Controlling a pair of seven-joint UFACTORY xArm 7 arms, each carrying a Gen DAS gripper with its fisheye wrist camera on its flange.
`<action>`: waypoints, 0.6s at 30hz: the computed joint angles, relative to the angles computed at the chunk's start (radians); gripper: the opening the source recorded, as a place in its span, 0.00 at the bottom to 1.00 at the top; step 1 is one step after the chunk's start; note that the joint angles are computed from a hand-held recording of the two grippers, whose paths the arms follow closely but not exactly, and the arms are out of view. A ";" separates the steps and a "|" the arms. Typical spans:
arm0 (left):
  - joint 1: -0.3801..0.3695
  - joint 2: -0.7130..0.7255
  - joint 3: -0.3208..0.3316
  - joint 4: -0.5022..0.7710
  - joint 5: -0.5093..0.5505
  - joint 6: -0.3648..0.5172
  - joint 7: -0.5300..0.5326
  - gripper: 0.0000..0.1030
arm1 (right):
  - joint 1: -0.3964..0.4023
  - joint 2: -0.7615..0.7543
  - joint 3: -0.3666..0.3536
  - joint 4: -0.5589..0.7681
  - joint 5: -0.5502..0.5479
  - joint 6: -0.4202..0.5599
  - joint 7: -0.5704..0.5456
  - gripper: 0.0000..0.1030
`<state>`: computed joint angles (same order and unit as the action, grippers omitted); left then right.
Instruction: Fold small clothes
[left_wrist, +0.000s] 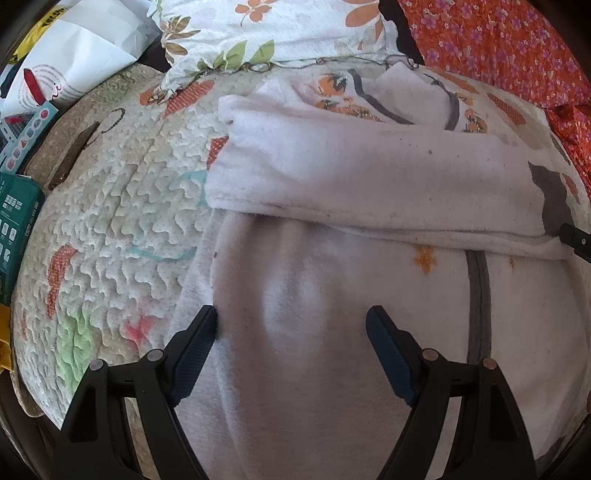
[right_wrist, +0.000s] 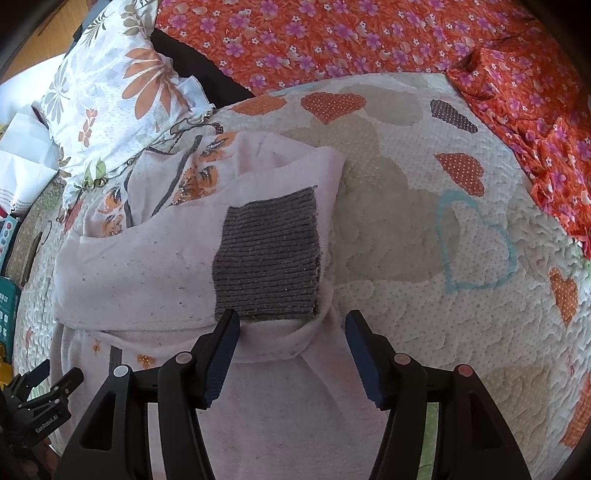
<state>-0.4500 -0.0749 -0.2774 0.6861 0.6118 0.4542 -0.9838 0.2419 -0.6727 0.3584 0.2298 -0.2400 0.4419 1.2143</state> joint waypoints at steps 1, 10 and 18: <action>-0.001 0.003 -0.001 0.001 0.000 0.001 0.000 0.79 | 0.001 0.002 -0.002 0.000 0.001 -0.001 -0.001 0.63; -0.001 0.026 0.015 0.000 -0.030 -0.023 0.001 0.91 | 0.004 -0.022 -0.014 -0.024 0.011 -0.002 0.001 0.64; 0.018 0.033 0.032 -0.027 -0.064 -0.087 -0.004 1.00 | -0.074 -0.182 0.067 -0.045 -0.080 0.031 0.086 0.64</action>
<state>-0.4319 -0.0421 -0.2453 0.6588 0.5479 0.3668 -0.9881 0.1680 -0.8546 0.4250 0.1844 -0.3200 0.4732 1.3002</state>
